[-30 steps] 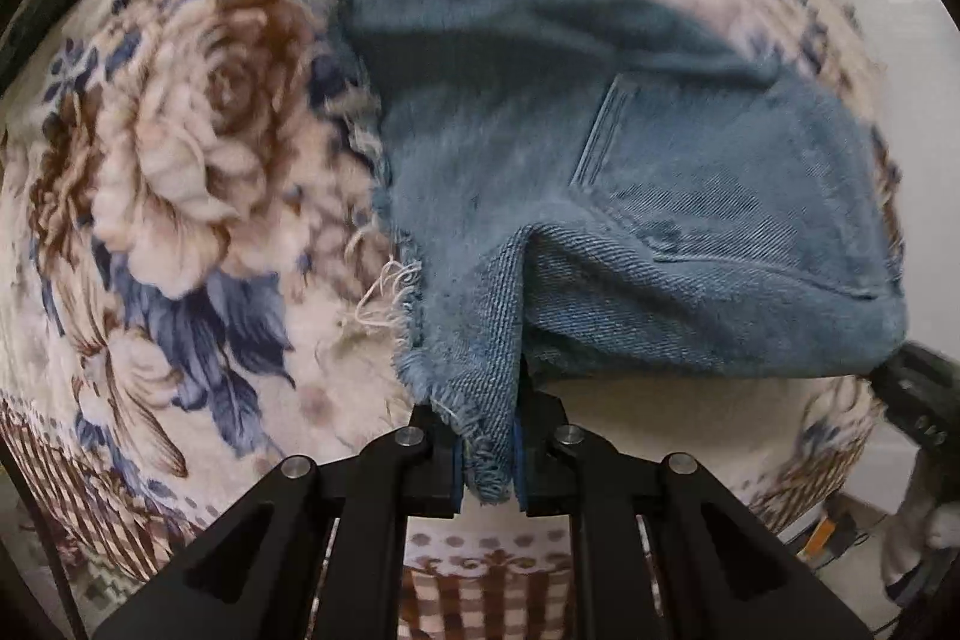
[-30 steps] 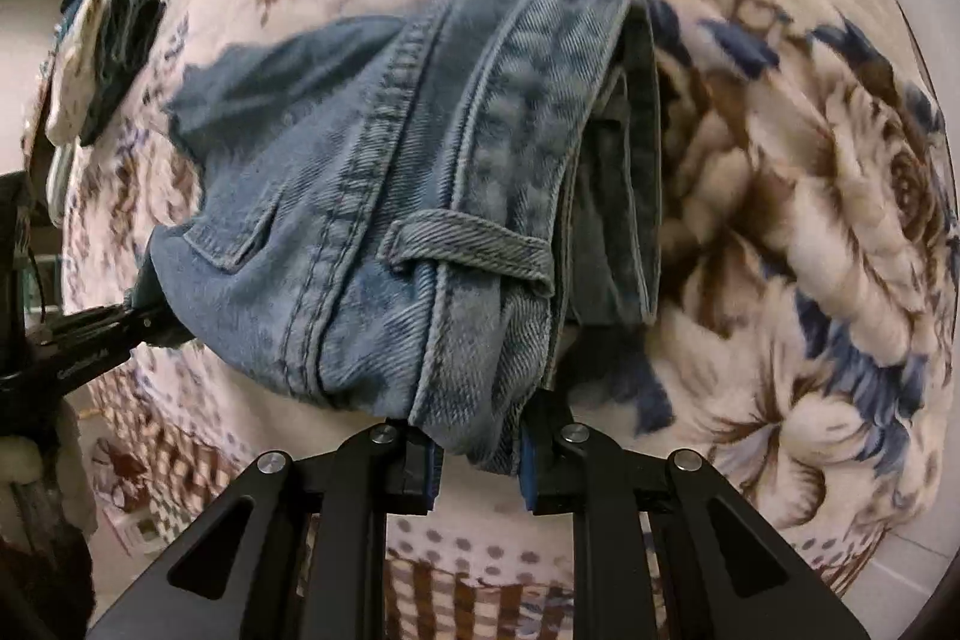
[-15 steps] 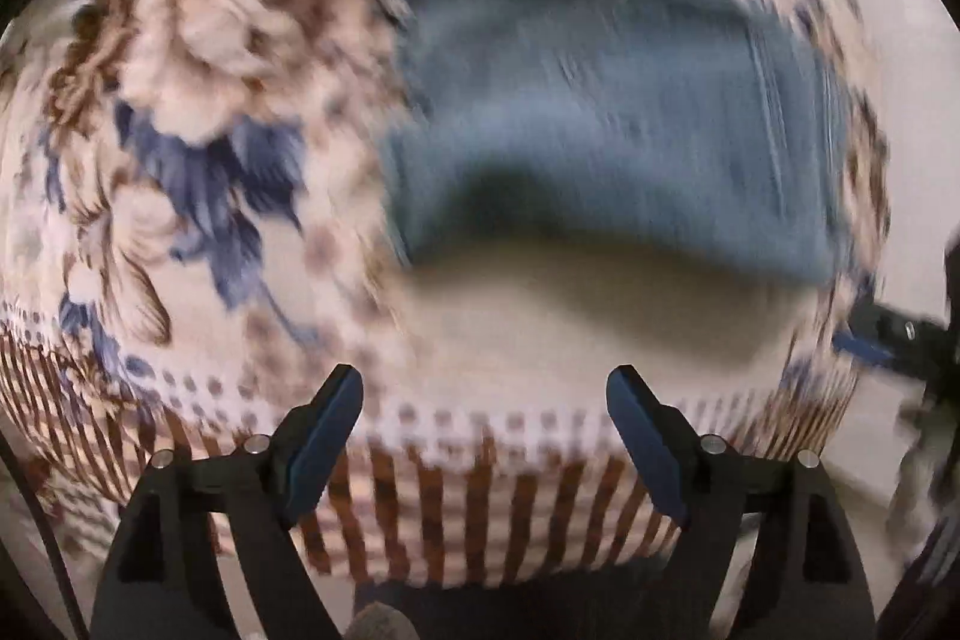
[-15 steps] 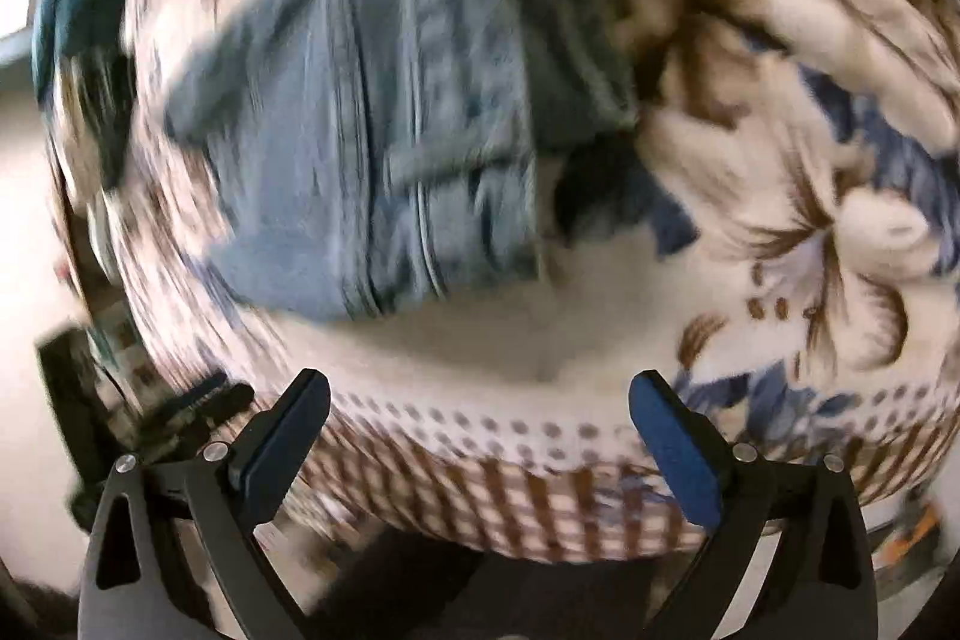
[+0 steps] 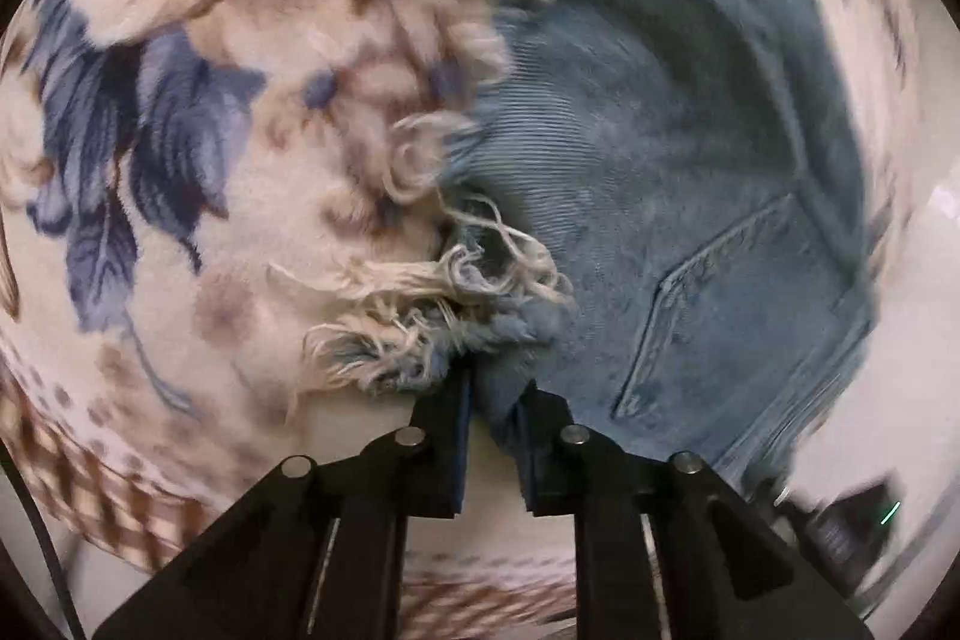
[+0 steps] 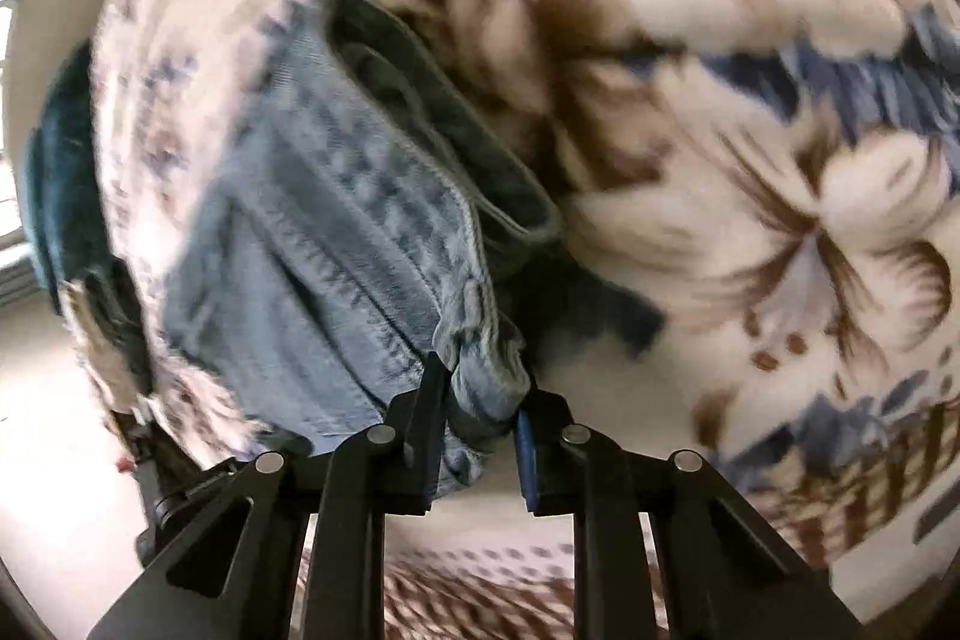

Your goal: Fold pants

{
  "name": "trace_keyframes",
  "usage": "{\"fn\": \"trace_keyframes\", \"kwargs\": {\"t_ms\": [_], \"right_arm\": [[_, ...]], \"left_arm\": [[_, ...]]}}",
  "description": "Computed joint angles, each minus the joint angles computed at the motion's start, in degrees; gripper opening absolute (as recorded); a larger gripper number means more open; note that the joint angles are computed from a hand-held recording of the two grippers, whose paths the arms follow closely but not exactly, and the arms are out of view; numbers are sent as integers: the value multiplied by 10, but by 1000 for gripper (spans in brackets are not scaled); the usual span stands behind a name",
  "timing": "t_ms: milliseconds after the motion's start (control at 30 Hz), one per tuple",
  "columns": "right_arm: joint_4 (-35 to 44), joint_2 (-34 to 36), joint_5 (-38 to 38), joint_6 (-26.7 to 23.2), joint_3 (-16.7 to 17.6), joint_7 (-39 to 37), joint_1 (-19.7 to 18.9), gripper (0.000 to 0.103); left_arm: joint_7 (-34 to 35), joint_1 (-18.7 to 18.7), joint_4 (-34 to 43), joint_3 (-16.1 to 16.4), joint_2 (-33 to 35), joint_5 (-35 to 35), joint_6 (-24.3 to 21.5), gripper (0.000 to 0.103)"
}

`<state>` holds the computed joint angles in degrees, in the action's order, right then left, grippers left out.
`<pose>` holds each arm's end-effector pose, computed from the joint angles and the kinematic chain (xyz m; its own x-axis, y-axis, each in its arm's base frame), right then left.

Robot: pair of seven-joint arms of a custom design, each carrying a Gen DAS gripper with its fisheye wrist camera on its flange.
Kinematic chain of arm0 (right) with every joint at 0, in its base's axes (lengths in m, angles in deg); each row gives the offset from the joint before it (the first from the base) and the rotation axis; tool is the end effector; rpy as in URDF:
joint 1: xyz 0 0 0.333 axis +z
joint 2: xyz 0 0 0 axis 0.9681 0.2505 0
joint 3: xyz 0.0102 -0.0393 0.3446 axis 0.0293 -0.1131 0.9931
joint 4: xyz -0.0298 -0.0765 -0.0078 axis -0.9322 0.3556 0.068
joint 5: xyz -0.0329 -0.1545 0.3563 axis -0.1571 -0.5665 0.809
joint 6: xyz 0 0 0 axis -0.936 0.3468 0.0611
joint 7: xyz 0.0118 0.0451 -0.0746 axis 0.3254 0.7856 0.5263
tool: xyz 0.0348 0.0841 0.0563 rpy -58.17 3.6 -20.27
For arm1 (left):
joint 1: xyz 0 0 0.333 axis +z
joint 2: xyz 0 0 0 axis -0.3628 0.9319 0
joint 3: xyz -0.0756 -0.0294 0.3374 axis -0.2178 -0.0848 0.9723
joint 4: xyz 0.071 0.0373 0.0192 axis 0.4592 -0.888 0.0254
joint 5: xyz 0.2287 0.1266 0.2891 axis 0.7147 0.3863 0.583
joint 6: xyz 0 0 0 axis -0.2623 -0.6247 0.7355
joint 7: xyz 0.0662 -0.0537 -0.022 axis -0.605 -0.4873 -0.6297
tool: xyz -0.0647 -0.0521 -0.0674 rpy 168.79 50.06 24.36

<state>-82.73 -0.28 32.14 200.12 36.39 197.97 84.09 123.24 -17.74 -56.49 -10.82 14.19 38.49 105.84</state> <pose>0.5622 0.1269 0.4465 -0.4262 -0.8100 -0.4028 -0.8988 0.3288 0.2899 0.5166 -0.0343 0.4124 0.6585 -0.7255 0.2002 -0.7403 -0.5765 0.3459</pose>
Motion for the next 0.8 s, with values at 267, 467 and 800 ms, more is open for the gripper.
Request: {"fn": "trace_keyframes", "kwargs": {"t_ms": [267,467,800], "right_arm": [[95,12,-50,-96,-8,-32,-10,72],[219,115,-11,-62,-6,-58,-27,72],[367,252,-29,-78,21,-96,-20,39]], "left_arm": [[34,-8,13,4,-98,71,-55,35],[78,14,135,26,45,43,19,51],[73,53,256,-21,172,65,24,20]]}}
